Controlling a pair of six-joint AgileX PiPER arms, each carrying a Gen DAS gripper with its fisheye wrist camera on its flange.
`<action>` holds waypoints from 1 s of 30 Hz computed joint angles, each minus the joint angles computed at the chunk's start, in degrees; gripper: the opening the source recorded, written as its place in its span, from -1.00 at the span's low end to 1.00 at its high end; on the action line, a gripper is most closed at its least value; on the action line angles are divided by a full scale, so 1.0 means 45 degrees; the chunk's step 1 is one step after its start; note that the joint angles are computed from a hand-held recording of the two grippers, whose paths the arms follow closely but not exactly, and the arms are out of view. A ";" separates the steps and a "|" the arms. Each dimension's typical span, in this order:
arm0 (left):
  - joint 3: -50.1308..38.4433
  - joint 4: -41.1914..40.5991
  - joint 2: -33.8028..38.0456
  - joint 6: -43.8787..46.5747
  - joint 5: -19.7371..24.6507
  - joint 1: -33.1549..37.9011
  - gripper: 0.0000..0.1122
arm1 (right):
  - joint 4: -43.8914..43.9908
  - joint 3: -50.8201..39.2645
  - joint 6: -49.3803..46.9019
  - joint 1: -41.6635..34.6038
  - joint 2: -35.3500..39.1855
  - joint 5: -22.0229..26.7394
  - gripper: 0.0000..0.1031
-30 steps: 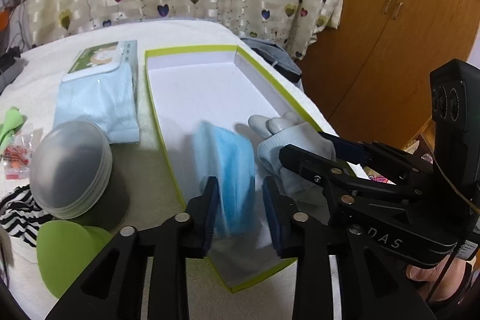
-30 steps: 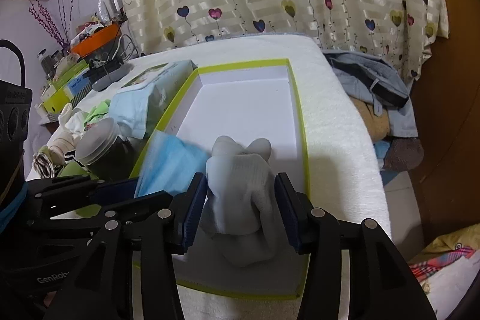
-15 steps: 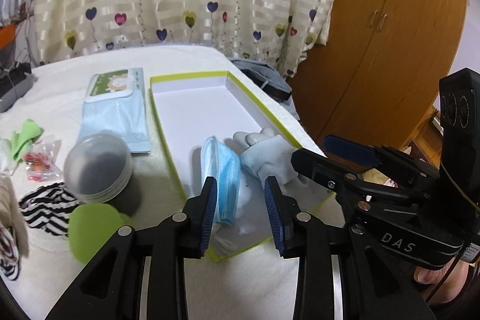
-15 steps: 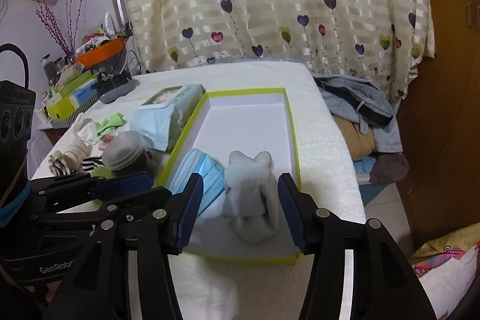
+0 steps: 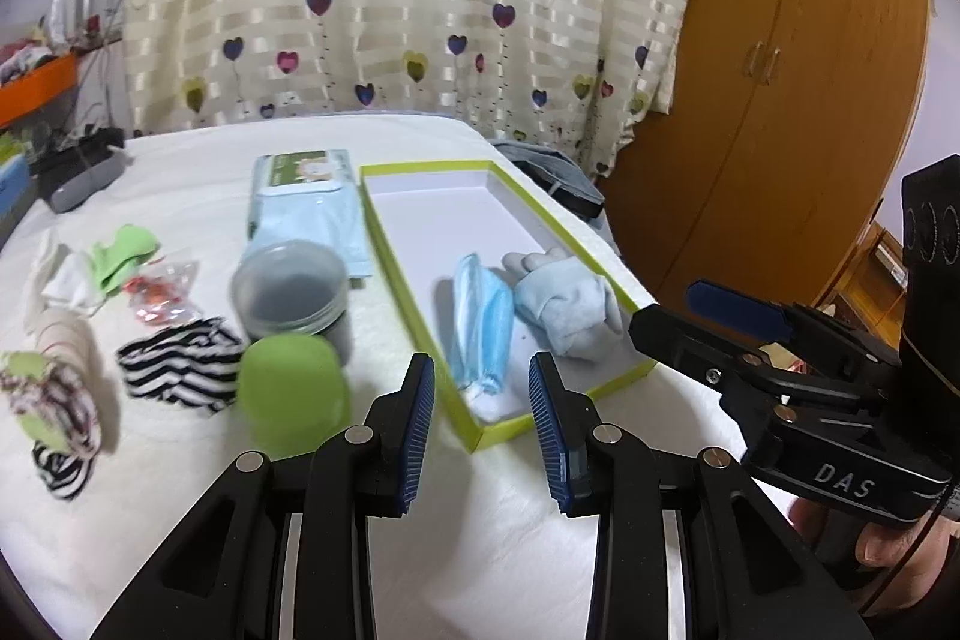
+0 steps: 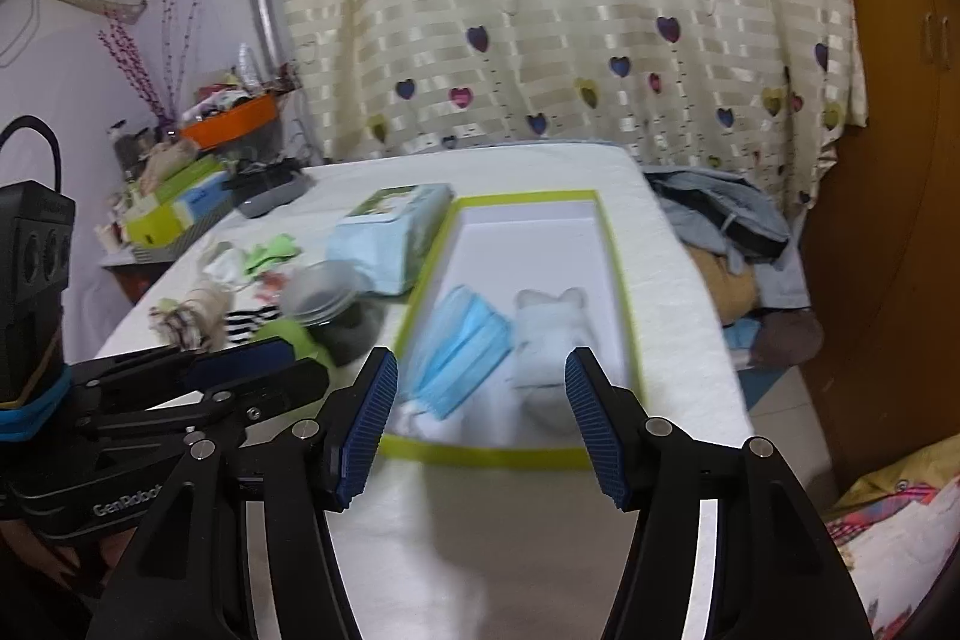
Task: Organize soft objects
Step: 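Open both grippers to release the mask and glove in the box, then grasp the green-and-white rolled towel with the right gripper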
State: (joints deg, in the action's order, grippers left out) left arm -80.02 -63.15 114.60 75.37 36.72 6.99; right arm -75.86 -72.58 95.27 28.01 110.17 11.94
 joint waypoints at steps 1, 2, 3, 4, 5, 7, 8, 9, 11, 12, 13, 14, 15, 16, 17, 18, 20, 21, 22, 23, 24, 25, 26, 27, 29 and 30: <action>0.0184 -0.0159 -0.0107 0.0204 -0.0032 0.0115 -0.44 | -0.0182 0.0058 0.0213 0.0072 -0.0032 -0.0006 0.15; 0.0318 -0.0290 -0.0188 0.0358 -0.0017 0.0222 -0.44 | -0.0244 0.0068 0.0331 0.0186 -0.0052 0.0007 0.15; 0.0453 -0.0416 -0.0264 0.0509 0.0022 0.0343 -0.44 | -0.0283 0.0064 0.0399 0.0269 -0.0049 0.0031 0.15; 0.0570 -0.0515 -0.0338 0.0638 0.0077 0.0514 -0.44 | -0.0212 0.0046 0.0339 0.0371 -0.0045 0.0094 0.15; 0.0668 -0.0597 -0.0394 0.0748 0.0062 0.0628 -0.44 | -0.0107 0.0012 0.0238 0.0503 -0.0041 0.0193 0.15; 0.0882 -0.0825 -0.0489 0.1021 0.0032 0.0842 -0.44 | 0.0121 -0.0058 -0.0014 0.0671 -0.0019 0.0271 0.15; 0.0931 -0.0889 -0.0506 0.1067 0.0056 0.0968 -0.44 | 0.0360 -0.0133 -0.0300 0.0763 0.0019 0.0295 0.15; 0.0987 -0.0949 -0.0502 0.1137 0.0092 0.1108 -0.44 | 0.0713 -0.0253 -0.0714 0.0894 0.0091 0.0360 0.15; 0.1098 -0.1048 -0.0504 0.1256 0.0133 0.1385 -0.44 | 0.1028 -0.0396 -0.1082 0.1062 0.0186 0.0417 0.15; 0.1124 -0.1100 -0.0483 0.1311 0.0173 0.1525 -0.44 | 0.1281 -0.0493 -0.1365 0.1172 0.0264 0.0396 0.15; 0.1114 -0.1112 -0.0449 0.1325 0.0215 0.1625 -0.44 | 0.1425 -0.0551 -0.1526 0.1226 0.0316 0.0386 0.15; 0.1123 -0.1125 -0.0427 0.1342 0.0237 0.1745 -0.44 | 0.1660 -0.0644 -0.1784 0.1281 0.0388 0.0385 0.15; 0.1172 -0.1181 -0.0423 0.1422 0.0265 0.1877 -0.44 | 0.1843 -0.0735 -0.2000 0.1355 0.0472 0.0351 0.15; 0.1188 -0.1207 -0.0413 0.1460 0.0284 0.1953 -0.44 | 0.2016 -0.0805 -0.2203 0.1404 0.0521 0.0329 0.15; 0.1261 -0.1266 -0.0427 0.1546 0.0279 0.2053 -0.44 | 0.2195 -0.0904 -0.2421 0.1466 0.0591 0.0318 0.15; 0.1264 -0.1272 -0.0417 0.1546 0.0268 0.2115 -0.44 | 0.2296 -0.0994 -0.2549 0.1520 0.0656 0.0308 0.15; 0.1357 -0.1399 -0.0411 0.1697 0.0240 0.2293 -0.44 | 0.2503 -0.1155 -0.2805 0.1611 0.0762 0.0266 0.15; 0.1355 -0.1422 -0.0396 0.1708 0.0228 0.2359 -0.44 | 0.2608 -0.1213 -0.2931 0.1625 0.0793 0.0251 0.15; 0.1333 -0.1442 -0.0369 0.1711 0.0235 0.2427 -0.44 | 0.2788 -0.1326 -0.3166 0.1662 0.0860 0.0217 0.15; 0.1326 -0.1457 -0.0352 0.1702 0.0222 0.2483 -0.44 | 0.2837 -0.1371 -0.3236 0.1683 0.0888 0.0187 0.15; 0.1271 -0.1443 -0.0302 0.1683 0.0238 0.2547 -0.44 | 0.2884 -0.1441 -0.3310 0.1717 0.0940 0.0129 0.15; 0.1233 -0.1451 -0.0261 0.1675 0.0242 0.2622 -0.44 | 0.2958 -0.1508 -0.3411 0.1752 0.0985 0.0096 0.15; 0.1201 -0.1468 -0.0225 0.1669 0.0237 0.2708 -0.44 | 0.3107 -0.1585 -0.3601 0.1779 0.1035 0.0054 0.15; 0.1176 -0.1489 -0.0184 0.1664 0.0239 0.2770 -0.44 | 0.3372 -0.1712 -0.3918 0.1827 0.1121 0.0022 0.15; 0.1122 -0.1494 -0.0089 0.1654 0.0268 0.2957 -0.44 | 0.3969 -0.1960 -0.4611 0.1880 0.1298 -0.0065 0.15; 0.1057 -0.1428 -0.0046 0.1554 0.0252 0.3016 -0.44 | 0.4256 -0.2045 -0.4923 0.1886 0.1353 -0.0104 0.15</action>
State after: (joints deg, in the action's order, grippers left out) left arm -75.27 -69.58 114.39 82.36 37.85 20.56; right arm -56.71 -81.78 73.12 36.50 116.26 11.48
